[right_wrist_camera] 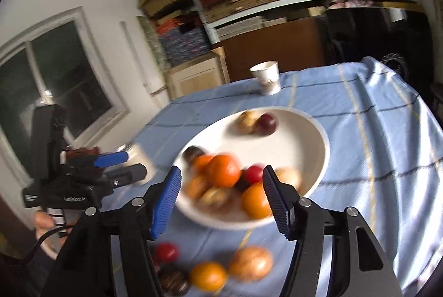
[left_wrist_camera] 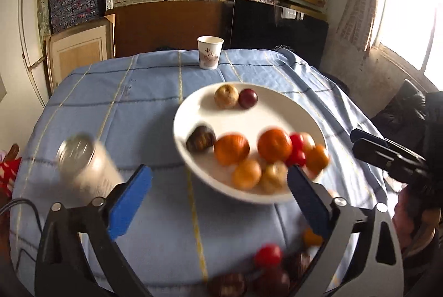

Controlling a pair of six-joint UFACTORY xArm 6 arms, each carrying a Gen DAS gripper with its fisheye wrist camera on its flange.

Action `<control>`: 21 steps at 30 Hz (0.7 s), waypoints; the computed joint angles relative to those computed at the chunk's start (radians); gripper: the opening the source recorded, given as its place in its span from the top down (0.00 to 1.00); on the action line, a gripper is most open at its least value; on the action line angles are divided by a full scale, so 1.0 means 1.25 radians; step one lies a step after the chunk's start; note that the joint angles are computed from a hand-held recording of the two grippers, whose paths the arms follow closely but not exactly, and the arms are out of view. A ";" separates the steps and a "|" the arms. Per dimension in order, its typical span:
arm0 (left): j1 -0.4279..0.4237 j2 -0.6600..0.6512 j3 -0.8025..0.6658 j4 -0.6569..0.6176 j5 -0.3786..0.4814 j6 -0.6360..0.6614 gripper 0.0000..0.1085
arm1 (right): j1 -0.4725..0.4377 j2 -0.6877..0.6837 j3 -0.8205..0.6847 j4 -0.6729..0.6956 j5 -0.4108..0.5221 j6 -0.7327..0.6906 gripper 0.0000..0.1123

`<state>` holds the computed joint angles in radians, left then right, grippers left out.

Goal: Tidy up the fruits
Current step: 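Carry the tomato and dark purple fruit over the white plate and open both grippers, then withdraw both open grippers from the plate toward the remaining fruits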

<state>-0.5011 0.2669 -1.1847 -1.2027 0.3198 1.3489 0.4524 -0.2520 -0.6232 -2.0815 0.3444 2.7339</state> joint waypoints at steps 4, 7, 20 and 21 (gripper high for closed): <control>0.032 -0.045 0.078 -0.130 0.008 0.119 0.11 | 0.070 0.015 0.010 0.049 0.006 -0.025 0.45; 0.044 -0.055 0.114 -0.128 -0.018 0.105 0.10 | 0.136 0.039 0.002 0.171 0.047 -0.156 0.45; 0.062 -0.056 0.132 -0.176 -0.079 0.127 0.10 | 0.207 0.180 -0.099 0.350 -0.074 -0.456 0.54; 0.060 -0.057 0.133 -0.180 -0.082 0.131 0.10 | 0.199 0.181 -0.098 0.350 -0.085 -0.448 0.55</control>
<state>-0.4255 0.1960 -1.0181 -1.4272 0.2170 1.5121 0.7017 -0.0254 -0.7459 -1.6437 0.2379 2.1740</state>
